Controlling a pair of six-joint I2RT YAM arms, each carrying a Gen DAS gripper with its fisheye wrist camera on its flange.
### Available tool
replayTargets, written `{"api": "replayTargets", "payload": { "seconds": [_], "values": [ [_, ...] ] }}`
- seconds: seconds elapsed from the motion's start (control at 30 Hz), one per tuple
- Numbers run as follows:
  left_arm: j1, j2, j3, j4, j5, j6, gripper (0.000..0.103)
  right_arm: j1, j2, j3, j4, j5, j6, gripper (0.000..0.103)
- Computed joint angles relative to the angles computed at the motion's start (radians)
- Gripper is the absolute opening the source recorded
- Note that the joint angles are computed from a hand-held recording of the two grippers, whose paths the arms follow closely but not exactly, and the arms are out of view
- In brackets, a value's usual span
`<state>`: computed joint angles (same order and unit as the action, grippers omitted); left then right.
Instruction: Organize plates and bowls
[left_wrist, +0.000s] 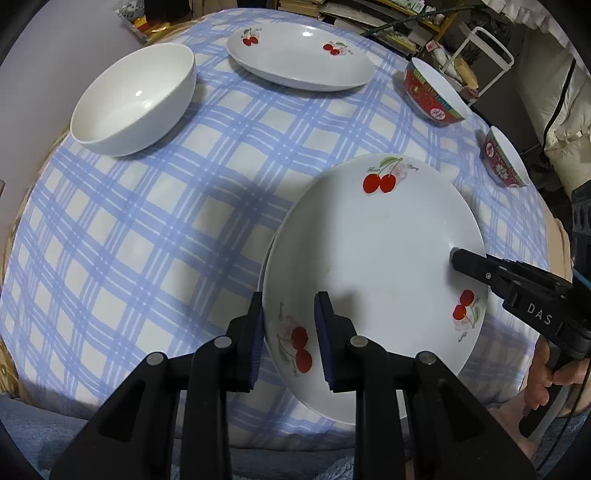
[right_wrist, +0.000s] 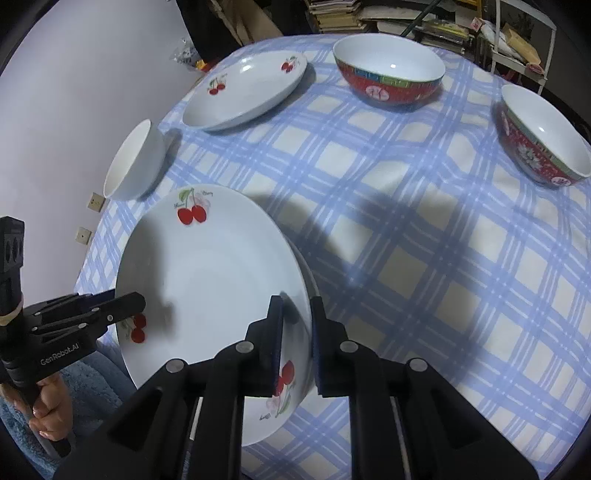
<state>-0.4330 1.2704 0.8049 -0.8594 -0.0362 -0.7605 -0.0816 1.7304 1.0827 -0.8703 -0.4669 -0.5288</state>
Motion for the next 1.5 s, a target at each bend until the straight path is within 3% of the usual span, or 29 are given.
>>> {"api": "replayTargets", "payload": {
  "seconds": [0.73, 0.97, 1.27, 1.33, 1.4, 1.5],
  "values": [
    [0.050, 0.109, -0.020, 0.033, 0.057, 0.008, 0.023, 0.068, -0.048, -0.068, 0.099, 0.075, -0.014, 0.016],
    [0.047, 0.053, -0.008, 0.001, 0.034, 0.011, 0.023, 0.047, -0.064, -0.064, 0.108, 0.076, -0.003, 0.018],
    [-0.001, 0.051, 0.040, -0.041, -0.070, -0.006, 0.024, 0.002, -0.045, 0.009, 0.026, -0.069, -0.001, 0.018],
    [0.000, 0.047, 0.064, -0.063, -0.092, 0.006, 0.025, 0.003, -0.034, 0.032, 0.019, -0.073, 0.016, 0.024],
    [0.015, 0.052, 0.105, -0.092, -0.120, 0.045, 0.026, 0.018, -0.030, 0.047, 0.043, -0.043, 0.042, 0.046],
    [0.067, 0.049, 0.153, -0.110, -0.128, 0.097, 0.031, 0.038, -0.006, 0.101, 0.047, -0.023, 0.070, 0.058]
  ]
}}
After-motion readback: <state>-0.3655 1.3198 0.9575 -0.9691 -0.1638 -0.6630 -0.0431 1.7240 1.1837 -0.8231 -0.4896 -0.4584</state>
